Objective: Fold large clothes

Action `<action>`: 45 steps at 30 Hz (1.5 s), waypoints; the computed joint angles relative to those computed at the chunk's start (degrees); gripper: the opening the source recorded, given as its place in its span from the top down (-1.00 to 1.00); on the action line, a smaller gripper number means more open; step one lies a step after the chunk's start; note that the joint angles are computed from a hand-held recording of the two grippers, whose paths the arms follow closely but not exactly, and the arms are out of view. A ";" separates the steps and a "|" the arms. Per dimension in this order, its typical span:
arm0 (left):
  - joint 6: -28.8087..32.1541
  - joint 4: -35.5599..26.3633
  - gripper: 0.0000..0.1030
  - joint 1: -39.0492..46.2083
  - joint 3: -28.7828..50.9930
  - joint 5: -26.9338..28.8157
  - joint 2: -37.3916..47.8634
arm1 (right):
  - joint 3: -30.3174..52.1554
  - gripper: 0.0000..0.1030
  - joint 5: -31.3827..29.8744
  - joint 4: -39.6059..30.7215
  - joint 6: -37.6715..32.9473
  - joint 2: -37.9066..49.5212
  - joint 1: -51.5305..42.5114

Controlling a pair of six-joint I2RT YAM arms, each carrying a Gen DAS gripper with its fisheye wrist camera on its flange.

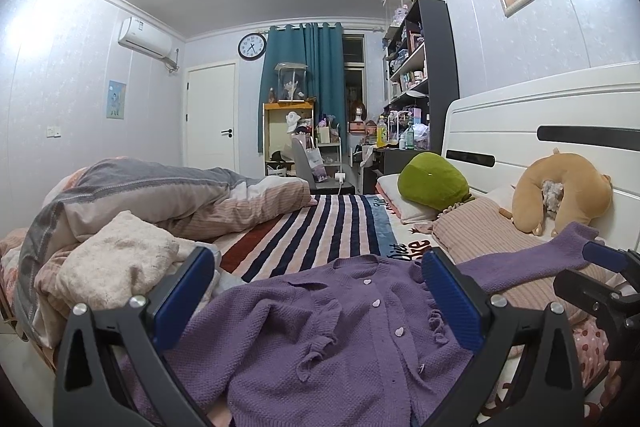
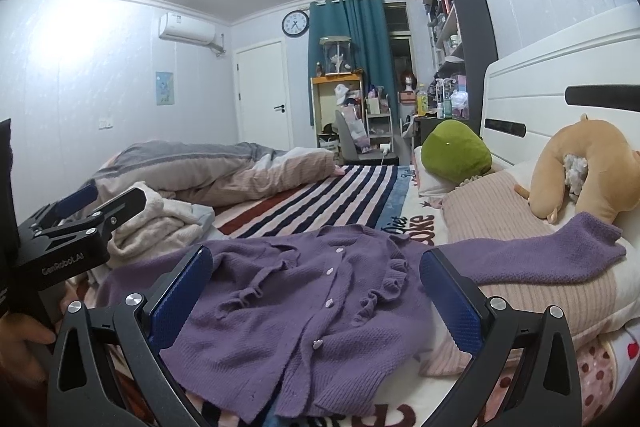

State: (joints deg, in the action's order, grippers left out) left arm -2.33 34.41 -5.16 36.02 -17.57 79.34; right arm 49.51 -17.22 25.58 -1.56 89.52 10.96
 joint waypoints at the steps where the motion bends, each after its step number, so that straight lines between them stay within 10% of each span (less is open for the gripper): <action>1: -0.01 0.03 -0.98 -0.03 0.01 -0.06 0.02 | 0.02 -1.00 -0.02 -0.04 -0.04 -0.01 -0.02; 33: 0.43 2.75 -0.98 13.01 -4.77 7.53 0.14 | 2.54 -1.00 5.93 2.70 2.74 6.45 8.54; 45: 6.74 4.22 -0.97 39.20 -1.40 35.00 16.11 | 7.82 -0.63 9.24 -0.97 1.24 16.02 12.83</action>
State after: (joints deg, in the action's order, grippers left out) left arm 4.40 38.63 34.05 34.62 17.43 95.45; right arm 57.33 -7.98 24.61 -0.31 105.54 23.79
